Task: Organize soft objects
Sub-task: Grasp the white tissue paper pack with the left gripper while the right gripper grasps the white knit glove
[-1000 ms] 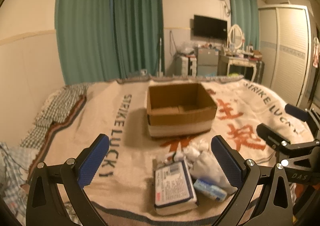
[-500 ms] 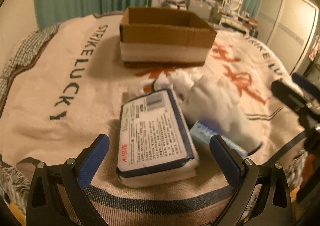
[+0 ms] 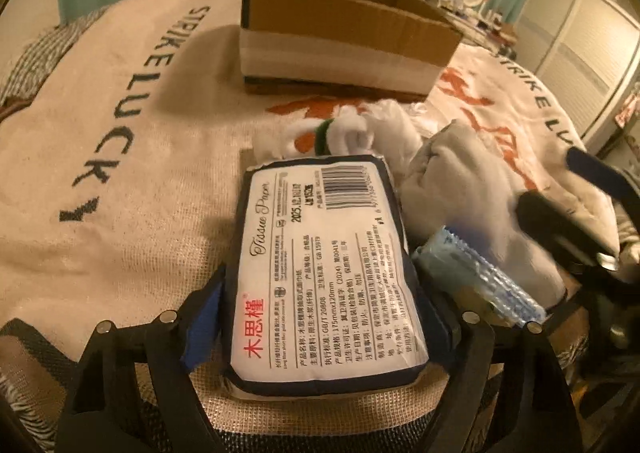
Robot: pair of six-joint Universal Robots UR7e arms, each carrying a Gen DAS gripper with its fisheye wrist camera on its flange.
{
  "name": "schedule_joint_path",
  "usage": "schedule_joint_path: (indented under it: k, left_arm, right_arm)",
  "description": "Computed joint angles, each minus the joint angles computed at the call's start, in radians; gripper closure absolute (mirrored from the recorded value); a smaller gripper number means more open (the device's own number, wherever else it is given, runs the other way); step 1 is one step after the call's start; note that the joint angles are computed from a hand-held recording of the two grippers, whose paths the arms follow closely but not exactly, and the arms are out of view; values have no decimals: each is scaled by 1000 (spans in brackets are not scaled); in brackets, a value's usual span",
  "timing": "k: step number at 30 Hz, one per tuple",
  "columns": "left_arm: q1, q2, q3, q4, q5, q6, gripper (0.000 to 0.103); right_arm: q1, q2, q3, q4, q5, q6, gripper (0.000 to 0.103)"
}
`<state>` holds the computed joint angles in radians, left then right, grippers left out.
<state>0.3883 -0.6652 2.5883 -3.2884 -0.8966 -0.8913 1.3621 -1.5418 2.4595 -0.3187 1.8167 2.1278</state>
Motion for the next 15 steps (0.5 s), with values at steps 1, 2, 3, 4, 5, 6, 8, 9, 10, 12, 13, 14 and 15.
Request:
schedule_joint_path:
  k: [1, 2, 3, 4, 5, 6, 8, 9, 10, 12, 13, 14, 15]
  left_arm:
    - [-20, -10, 6, 15, 13, -2, 24]
    - [-39, -23, 11, 42, 30, -10, 25]
    - [-54, -36, 16, 68, 47, -19, 25]
    - [-68, -52, 22, 94, 66, -29, 25]
    - [-88, -80, 30, 139, 94, -48, 25]
    - [-90, -99, 32, 174, 111, -51, 25]
    - [-97, -127, 40, 218, 147, -52, 25]
    - [-94, -134, 42, 232, 160, -49, 25]
    - [-88, -137, 43, 236, 167, -43, 25]
    - [-69, -149, 50, 222, 167, -42, 25]
    - [-65, -154, 54, 216, 165, -46, 25]
    - [-62, -161, 58, 216, 167, -50, 25]
    - [-61, -170, 60, 230, 175, -60, 25]
  right_arm:
    - [3, 22, -5, -8, 3, 1, 2]
    - [10, 35, -13, -5, 8, 10, 9]
    - [12, 47, -22, 4, 8, 19, 14]
    - [16, 61, -33, 18, 9, 29, 15]
    - [24, 76, -46, 29, 13, 43, 16]
    - [30, 88, -54, 34, 18, 51, 17]
    - [38, 111, -72, 53, 16, 66, 19]
    - [38, 121, -83, 72, 9, 85, 20]
    - [39, 132, -95, 89, 7, 102, 20]
    - [48, 162, -113, 88, 33, 113, 23]
    - [57, 174, -116, 74, 56, 107, 25]
    - [61, 187, -116, 63, 75, 96, 28]
    - [59, 188, -112, 64, 74, 94, 28]
